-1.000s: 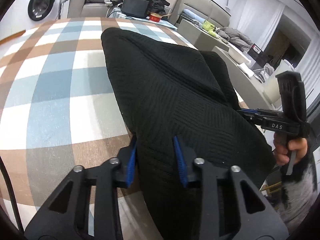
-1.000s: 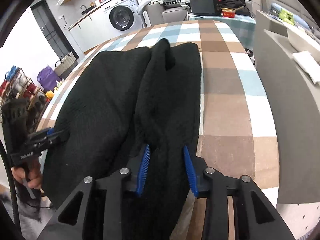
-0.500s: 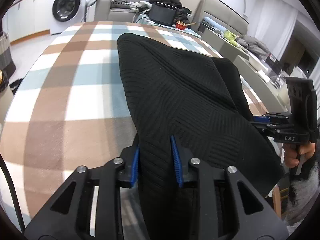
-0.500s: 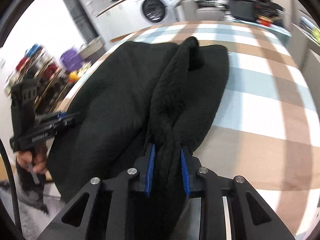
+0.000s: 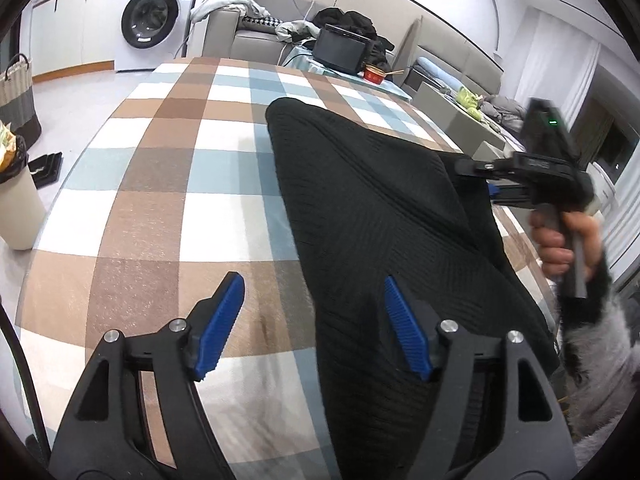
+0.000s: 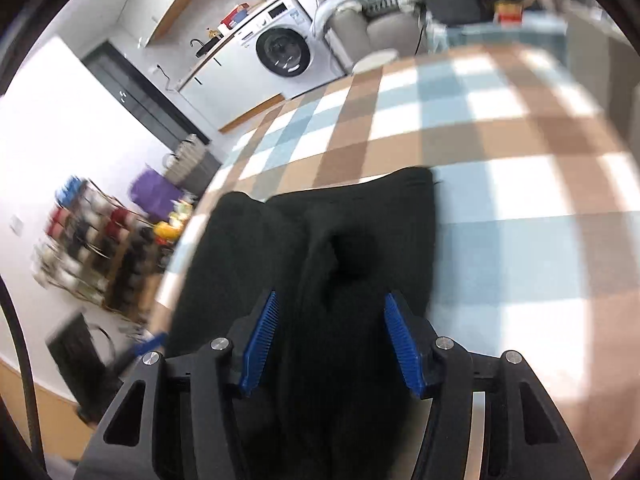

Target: Fold small clothes

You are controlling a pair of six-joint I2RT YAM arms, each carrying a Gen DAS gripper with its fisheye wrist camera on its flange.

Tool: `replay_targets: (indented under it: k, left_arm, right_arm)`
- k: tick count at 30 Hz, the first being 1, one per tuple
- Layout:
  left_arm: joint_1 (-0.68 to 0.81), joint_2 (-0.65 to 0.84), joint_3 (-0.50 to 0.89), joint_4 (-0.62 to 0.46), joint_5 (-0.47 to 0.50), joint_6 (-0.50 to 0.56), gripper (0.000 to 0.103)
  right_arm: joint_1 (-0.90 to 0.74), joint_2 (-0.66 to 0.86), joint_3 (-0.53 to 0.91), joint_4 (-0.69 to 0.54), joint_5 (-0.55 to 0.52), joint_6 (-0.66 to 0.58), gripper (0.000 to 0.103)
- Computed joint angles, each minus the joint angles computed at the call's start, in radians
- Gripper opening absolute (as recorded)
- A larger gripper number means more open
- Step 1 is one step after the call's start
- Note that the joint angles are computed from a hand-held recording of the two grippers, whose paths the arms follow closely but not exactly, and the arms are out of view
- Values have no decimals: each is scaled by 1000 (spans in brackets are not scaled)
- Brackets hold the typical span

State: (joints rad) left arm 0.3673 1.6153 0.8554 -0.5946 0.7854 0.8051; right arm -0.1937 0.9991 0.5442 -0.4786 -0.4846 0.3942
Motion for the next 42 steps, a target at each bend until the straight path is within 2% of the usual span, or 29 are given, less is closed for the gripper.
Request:
replay_targets:
  k: [1, 2, 3, 5, 8, 9, 11, 14, 16, 18, 19, 20, 21, 23, 25, 27, 28, 30, 31, 32, 34, 35, 37, 41, 42]
  left_arm:
    - [-1, 15, 12, 3, -5, -9, 70]
    - [-5, 22, 15, 12, -9, -20, 70]
    - [-8, 37, 26, 11, -13, -26, 70]
    - [-16, 62, 42, 6, -14, -36, 71]
    - [-36, 77, 48, 18, -19, -44, 71]
    - [-44, 81, 49, 25, -22, -51, 71]
    - [-59, 97, 62, 27, -24, -62, 71]
    - [-68, 110, 71, 24, -25, -65, 71]
    - [-67, 121, 76, 21, -22, -68, 72]
    - [-64, 123, 77, 18, -20, -65, 73]
    - [-65, 126, 78, 19, -20, -66, 73]
    - [-65, 130, 80, 17, -19, -67, 73]
    - [-64, 132, 82, 14, -18, -67, 73]
    - [-62, 129, 82, 13, -16, -67, 73]
    - [-59, 122, 76, 19, -13, -67, 73]
    - [-61, 118, 69, 31, -20, -74, 73]
    - [-61, 120, 71, 29, -22, -73, 73]
    - [-58, 121, 74, 24, -20, -71, 73]
    - [-56, 117, 71, 25, -19, -69, 73]
    - [-54, 110, 65, 31, -21, -70, 73]
    - [-53, 108, 63, 32, -18, -72, 73]
    - [-55, 109, 63, 29, -20, -70, 73]
    - [-58, 109, 61, 28, -22, -66, 73]
    - [-60, 110, 61, 26, -22, -66, 73]
    - [-61, 112, 62, 27, -23, -68, 73]
  right_arm:
    - [-1, 61, 7, 43, -22, 5, 56]
    - [0, 133, 12, 100, -38, 30, 51]
    - [0, 178, 27, 126, -43, 41, 34]
    - [35, 172, 48, 153, -11, 19, 23]
    - [171, 38, 46, 172, 152, -97, 23]
    - [209, 31, 65, 148, 191, -147, 27]
    - [240, 61, 96, 86, 241, -163, 29]
    - [159, 140, 91, 66, 177, -127, 29]
    - [46, 184, 64, 89, 42, -88, 30]
    - [-55, 154, 3, 125, -80, -52, 30]
    - [-75, 151, -7, 142, -87, -36, 30]
    - [-85, 143, -17, 162, -74, -13, 25]
    - [-81, 129, -30, 195, -52, 5, 9]
    - [-29, 98, -16, 192, 17, 1, 8]
    - [80, -30, -9, 188, 129, -53, 8]
    - [188, -62, 30, 156, 300, -122, 8]
    - [238, -25, 59, 132, 415, -158, 8]
    - [253, 104, 111, 69, 549, -180, 14]
    - [228, 154, 125, 46, 554, -168, 14]
    - [184, 166, 117, 49, 497, -155, 14]
    - [55, 146, 75, 68, 285, -141, 16]
    - [6, 131, 56, 66, 229, -137, 19]
    - [-20, 94, 39, 50, 210, -122, 21]
    - [39, 97, 36, 36, 258, -111, 25]
    - [34, 109, 33, 49, 230, -105, 25]
